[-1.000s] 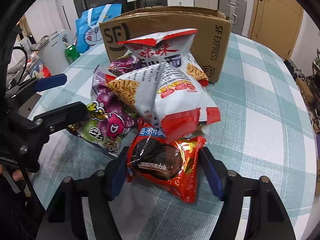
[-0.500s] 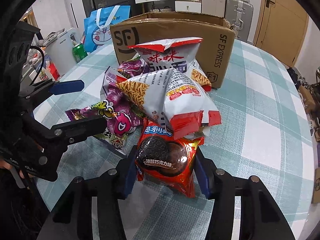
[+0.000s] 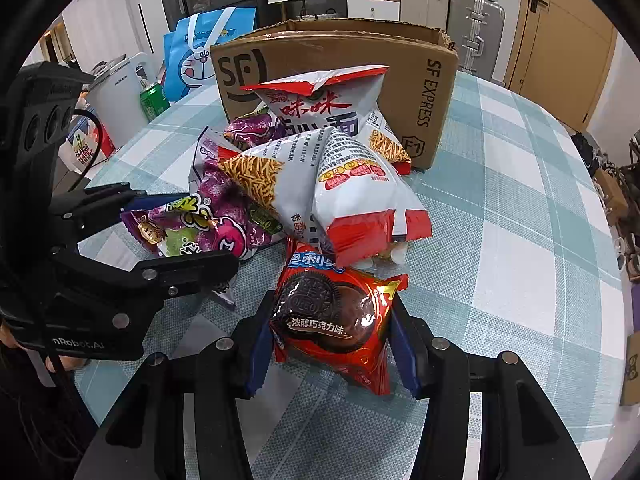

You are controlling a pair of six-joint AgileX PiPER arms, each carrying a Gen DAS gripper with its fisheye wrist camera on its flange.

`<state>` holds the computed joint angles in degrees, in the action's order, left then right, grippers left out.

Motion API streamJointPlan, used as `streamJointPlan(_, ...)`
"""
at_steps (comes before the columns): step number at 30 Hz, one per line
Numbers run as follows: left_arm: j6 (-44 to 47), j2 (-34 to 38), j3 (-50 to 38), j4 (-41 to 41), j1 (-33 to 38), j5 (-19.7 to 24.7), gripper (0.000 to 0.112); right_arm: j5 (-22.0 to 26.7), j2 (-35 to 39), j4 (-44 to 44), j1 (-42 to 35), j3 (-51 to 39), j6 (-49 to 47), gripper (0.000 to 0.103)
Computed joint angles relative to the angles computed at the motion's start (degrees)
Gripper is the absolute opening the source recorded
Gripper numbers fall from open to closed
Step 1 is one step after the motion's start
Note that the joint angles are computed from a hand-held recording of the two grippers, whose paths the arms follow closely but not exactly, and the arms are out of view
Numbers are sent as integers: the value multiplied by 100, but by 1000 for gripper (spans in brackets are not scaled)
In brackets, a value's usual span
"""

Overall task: Organize snacks
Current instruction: 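Close the left gripper on the purple grape candy bag while the right gripper holds the Oreo packet, then lift the grape bag and Oreo packet with both grippers over the box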

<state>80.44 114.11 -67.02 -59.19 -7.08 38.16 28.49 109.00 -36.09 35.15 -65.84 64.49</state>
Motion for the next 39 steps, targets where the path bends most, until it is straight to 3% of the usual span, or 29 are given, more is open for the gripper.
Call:
streamJointPlan(6, 178, -13, 23, -161, 38, 79, 45, -15, -31, -76, 35, 39, 62, 52)
streamJointPlan(39, 1077, -1045, 623, -902, 585, 40, 45, -377, -690, -1084, 353, 419, 894, 52)
